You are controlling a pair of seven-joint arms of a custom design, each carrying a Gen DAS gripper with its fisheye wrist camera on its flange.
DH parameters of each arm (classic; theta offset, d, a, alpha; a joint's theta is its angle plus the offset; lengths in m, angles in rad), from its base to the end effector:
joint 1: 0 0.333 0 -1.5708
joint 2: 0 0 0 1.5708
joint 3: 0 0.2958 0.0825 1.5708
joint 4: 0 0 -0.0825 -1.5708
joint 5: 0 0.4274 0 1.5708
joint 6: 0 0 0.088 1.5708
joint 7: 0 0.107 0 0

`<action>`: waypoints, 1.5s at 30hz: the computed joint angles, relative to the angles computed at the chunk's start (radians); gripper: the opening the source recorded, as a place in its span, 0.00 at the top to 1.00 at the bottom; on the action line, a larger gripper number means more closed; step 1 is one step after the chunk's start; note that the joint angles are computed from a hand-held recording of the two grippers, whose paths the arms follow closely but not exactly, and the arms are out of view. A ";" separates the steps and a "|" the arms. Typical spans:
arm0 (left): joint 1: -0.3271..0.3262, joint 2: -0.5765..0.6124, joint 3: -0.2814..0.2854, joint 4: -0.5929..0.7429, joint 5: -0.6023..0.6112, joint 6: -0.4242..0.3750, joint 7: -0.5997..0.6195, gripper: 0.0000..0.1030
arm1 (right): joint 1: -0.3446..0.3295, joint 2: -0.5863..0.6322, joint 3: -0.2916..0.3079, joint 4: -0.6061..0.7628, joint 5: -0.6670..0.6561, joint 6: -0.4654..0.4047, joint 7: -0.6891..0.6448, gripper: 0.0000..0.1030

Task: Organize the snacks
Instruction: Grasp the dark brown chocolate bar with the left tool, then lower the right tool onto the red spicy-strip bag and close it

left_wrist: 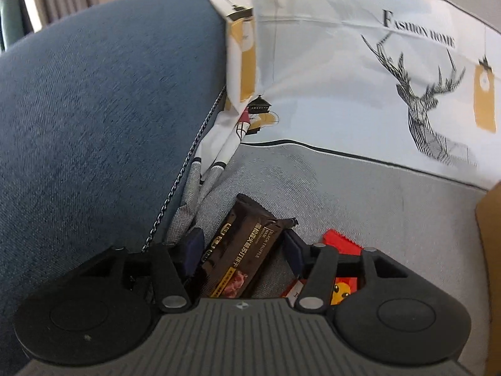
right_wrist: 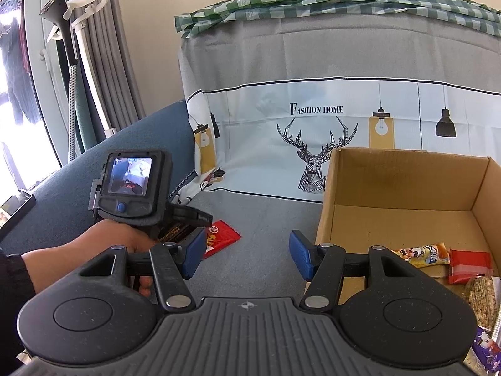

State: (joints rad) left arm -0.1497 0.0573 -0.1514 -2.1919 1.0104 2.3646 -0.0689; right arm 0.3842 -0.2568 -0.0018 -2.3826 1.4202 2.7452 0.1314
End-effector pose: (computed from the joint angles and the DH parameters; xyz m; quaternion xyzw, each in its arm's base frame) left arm 0.5639 -0.1641 0.3282 -0.8317 0.4237 -0.1165 0.3394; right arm 0.5039 0.1602 0.4201 -0.7786 0.4018 -0.1159 0.4680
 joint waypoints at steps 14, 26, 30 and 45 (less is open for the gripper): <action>0.035 -0.057 -0.007 -0.049 -0.221 0.195 0.129 0.60 | 0.000 0.001 0.002 0.000 0.008 -0.001 -0.022 0.41; -0.021 -0.128 -0.057 -0.137 -0.531 0.324 0.442 0.61 | 0.022 -0.019 0.015 -0.017 0.068 0.059 -0.123 0.41; -0.031 -0.240 -0.085 -0.252 -0.636 0.344 0.424 0.62 | 0.030 -0.060 0.017 -0.050 0.111 0.077 -0.180 0.41; -0.012 -0.558 -0.149 -0.527 -0.808 0.275 0.221 0.61 | 0.102 -0.110 0.041 -0.139 0.006 0.105 -0.092 0.41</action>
